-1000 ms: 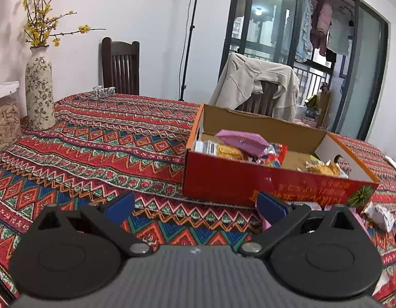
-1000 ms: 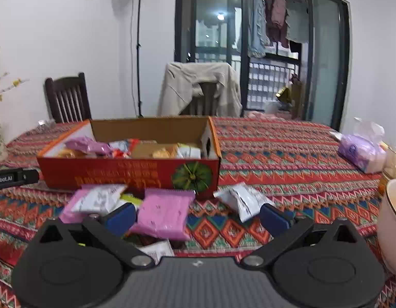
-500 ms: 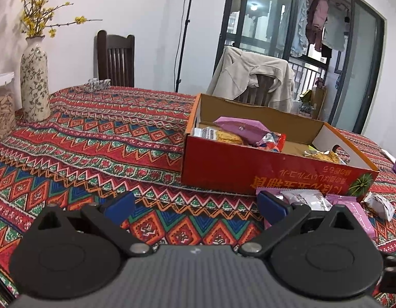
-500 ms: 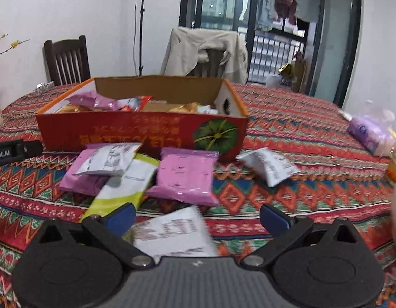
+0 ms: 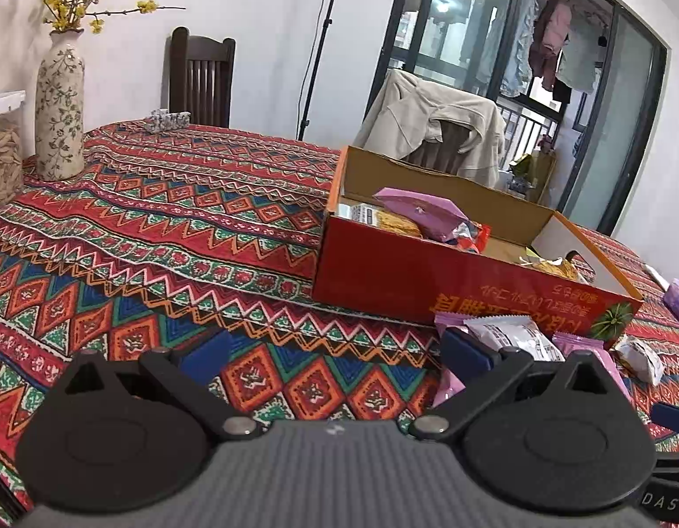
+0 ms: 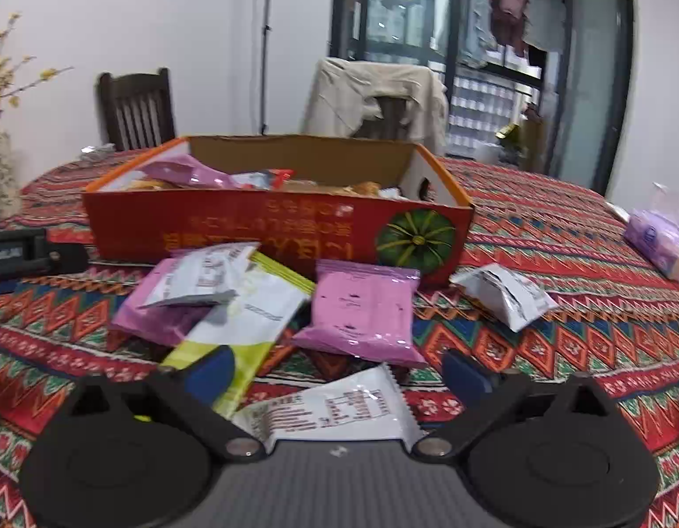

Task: Organize snacks
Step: 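Move both open grippers back over the snack pile, then grasp the yellow-green bar packet with the right gripper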

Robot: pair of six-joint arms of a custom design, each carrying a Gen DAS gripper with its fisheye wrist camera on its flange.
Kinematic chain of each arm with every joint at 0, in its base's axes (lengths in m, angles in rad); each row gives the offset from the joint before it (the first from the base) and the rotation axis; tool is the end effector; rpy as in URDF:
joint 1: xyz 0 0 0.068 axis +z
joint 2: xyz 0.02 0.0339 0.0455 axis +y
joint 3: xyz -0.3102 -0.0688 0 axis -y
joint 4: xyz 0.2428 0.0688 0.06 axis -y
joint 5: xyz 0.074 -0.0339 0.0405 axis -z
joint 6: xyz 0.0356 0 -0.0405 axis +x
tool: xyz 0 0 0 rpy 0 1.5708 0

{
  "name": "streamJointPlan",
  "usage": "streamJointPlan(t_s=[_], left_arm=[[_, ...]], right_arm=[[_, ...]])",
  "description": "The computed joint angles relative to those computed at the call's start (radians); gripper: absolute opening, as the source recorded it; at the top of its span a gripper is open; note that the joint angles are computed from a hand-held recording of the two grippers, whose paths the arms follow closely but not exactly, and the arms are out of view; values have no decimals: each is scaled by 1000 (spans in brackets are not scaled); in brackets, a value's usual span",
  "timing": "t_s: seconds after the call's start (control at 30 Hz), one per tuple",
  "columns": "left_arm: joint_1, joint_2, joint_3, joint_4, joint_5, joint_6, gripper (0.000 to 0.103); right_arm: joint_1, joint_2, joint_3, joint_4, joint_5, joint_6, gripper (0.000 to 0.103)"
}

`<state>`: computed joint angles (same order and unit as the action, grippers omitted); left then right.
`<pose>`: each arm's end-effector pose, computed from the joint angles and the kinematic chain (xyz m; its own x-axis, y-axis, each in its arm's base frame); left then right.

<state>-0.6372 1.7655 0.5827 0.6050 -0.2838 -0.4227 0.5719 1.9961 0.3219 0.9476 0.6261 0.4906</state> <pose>0.2616 -0.1812 0.1567 -0.5573 -0.0774 -0.8267 0.1689 0.9643 -0.2042 0.2295 0.1229 0.0800 -0.5258 0.1156 -0.8427 0.2012 0.9795 0.0088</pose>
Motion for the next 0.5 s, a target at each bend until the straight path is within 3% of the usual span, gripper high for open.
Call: streamJointPlan(t_s=[0.13,0.3,0.37,0.5], left_arm=[[11,-3,-7,12,12,-20,103],[20,3,4,-4,17,-33,103],[20,2,4,-5,13,-38,103],[19,11,22,-29,5,-39,103]], right_arm=[[-5,17,-45,126,-60,-89,68],[-44,57,-99,284,-166,-140,27],[-58,87,-122,353,-189,-143,17],[-116,135,-158,443,-260,-121,22]])
